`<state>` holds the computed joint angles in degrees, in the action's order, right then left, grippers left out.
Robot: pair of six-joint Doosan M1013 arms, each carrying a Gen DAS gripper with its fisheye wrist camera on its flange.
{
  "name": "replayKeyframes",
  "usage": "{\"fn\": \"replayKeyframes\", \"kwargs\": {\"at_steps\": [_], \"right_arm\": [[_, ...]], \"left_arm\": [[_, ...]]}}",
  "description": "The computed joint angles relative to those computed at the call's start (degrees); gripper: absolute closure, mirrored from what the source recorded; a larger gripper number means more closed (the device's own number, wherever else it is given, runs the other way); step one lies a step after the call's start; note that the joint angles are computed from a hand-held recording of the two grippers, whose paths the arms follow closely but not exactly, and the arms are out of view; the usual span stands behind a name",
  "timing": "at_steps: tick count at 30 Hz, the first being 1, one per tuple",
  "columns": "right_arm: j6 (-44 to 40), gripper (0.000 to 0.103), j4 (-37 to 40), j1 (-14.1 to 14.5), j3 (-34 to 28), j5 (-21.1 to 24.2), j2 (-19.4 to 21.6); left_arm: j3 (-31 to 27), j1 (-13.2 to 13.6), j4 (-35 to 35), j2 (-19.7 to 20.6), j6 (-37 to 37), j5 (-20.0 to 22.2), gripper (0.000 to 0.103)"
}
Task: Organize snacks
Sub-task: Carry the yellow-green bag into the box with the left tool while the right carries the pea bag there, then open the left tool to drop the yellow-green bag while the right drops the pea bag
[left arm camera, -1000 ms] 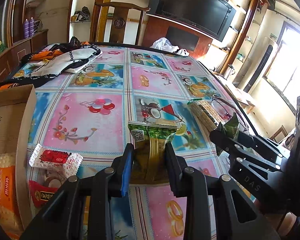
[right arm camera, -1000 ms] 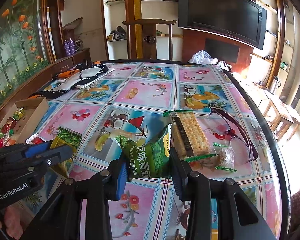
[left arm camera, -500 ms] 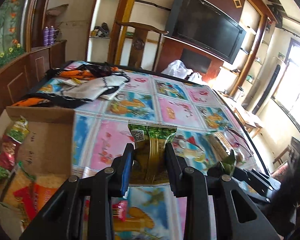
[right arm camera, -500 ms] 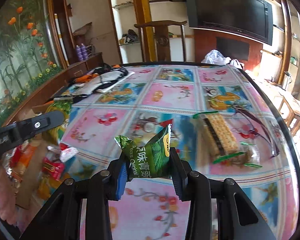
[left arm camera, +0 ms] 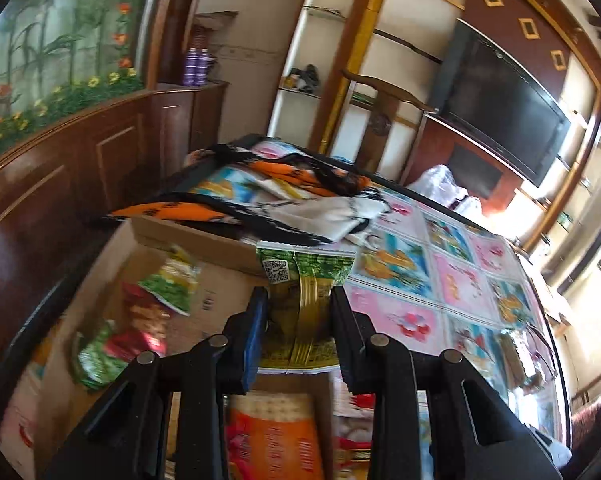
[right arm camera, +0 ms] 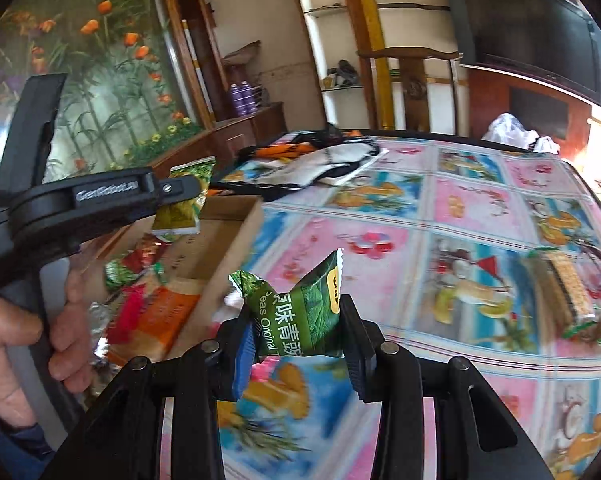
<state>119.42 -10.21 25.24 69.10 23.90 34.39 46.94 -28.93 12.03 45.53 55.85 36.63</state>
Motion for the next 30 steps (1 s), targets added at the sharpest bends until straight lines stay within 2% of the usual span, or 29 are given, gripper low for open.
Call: {"fn": "replayKeyframes", "kwargs": {"at_steps": [7, 12, 18, 22, 24, 28, 30], "right_arm": [[-16.43, 0.061, 14.96, 1.97, -5.3, 1.59, 3.26], [-25.43, 0.061, 22.94, 3.07, -8.7, 4.34, 5.6], [-28.0, 0.061, 24.28, 3.48, -10.94, 6.21, 7.47], [-30.56, 0.059, 29.32, 2.6, -12.35, 7.5, 8.6], [-30.61, 0.058, 29.2, 2.57, -12.57, 7.51, 8.7], [-32.67, 0.05, 31.1, 2.42, -12.33, 7.72, 8.54], [-34.17, 0.044, 32.69, 2.26, -12.29, 8.24, 8.49]], "left_arm": [[-1.95, 2.08, 2.89, 1.44, -4.47, 6.84, 0.073], [-2.36, 2.78, 3.36, 1.89, -6.16, 8.75, 0.073], [-3.14, 2.68, 4.26, 2.43, -6.56, 10.51, 0.072], [-3.76, 2.58, 4.76, 2.85, -6.69, 11.32, 0.072], [-4.03, 2.63, 4.58, 3.01, -6.55, 11.56, 0.072], [-4.65, 2.4, 6.13, 3.32, -7.59, 12.38, 0.07], [-4.81, 2.37, 6.35, 3.39, -8.0, 12.66, 0.061]]}}
